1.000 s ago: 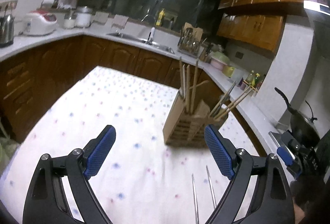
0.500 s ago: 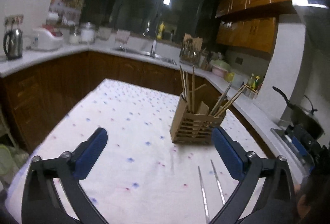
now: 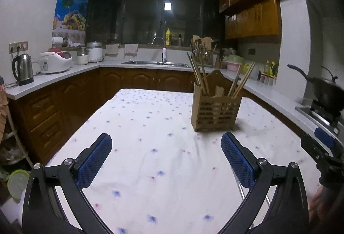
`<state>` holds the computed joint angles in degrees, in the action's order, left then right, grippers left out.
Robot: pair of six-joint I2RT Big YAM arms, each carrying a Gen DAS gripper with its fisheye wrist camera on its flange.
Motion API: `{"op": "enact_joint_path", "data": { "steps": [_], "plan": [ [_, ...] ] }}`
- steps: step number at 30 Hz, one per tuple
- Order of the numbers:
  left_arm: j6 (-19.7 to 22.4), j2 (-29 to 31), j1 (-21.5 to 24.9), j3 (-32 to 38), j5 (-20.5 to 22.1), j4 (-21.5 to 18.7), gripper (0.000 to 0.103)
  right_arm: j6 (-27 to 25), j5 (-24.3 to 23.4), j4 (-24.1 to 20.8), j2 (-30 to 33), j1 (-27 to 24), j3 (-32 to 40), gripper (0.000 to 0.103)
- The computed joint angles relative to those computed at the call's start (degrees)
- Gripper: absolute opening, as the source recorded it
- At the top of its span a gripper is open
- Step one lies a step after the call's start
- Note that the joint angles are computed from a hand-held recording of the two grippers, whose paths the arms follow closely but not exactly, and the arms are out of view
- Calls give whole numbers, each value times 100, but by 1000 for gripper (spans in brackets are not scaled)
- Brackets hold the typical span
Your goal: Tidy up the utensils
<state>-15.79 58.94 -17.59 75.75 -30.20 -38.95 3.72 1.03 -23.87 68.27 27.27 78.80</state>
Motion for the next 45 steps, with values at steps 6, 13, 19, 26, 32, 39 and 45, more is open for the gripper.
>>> {"op": "enact_joint_path", "data": {
  "steps": [6,13,19,26,32,39,45],
  "plan": [
    [-31,2,-142,-188,-150,4,103,-174,193,18,-100,69,-185,103],
    [-107,23,-246,-340,-356,-17,103,-217,174,-9,-163,67,-356,103],
    [-201,31,-272,-433,-452,-35,103,-208,204,44,-219,81,-485,103],
    [-148,42,-316,-494,-576,41,103,-163,180,123,-230,66,-567,103],
    [-143,42,-313,-503,-589,62,103,-171,149,154,-234,56,-590,103],
    [-104,39,-315,-512,-606,121,103,-175,144,186,-238,52,-610,103],
    [14,46,-388,-458,-721,149,103,-145,137,237,-247,46,-640,103]
  ]
}}
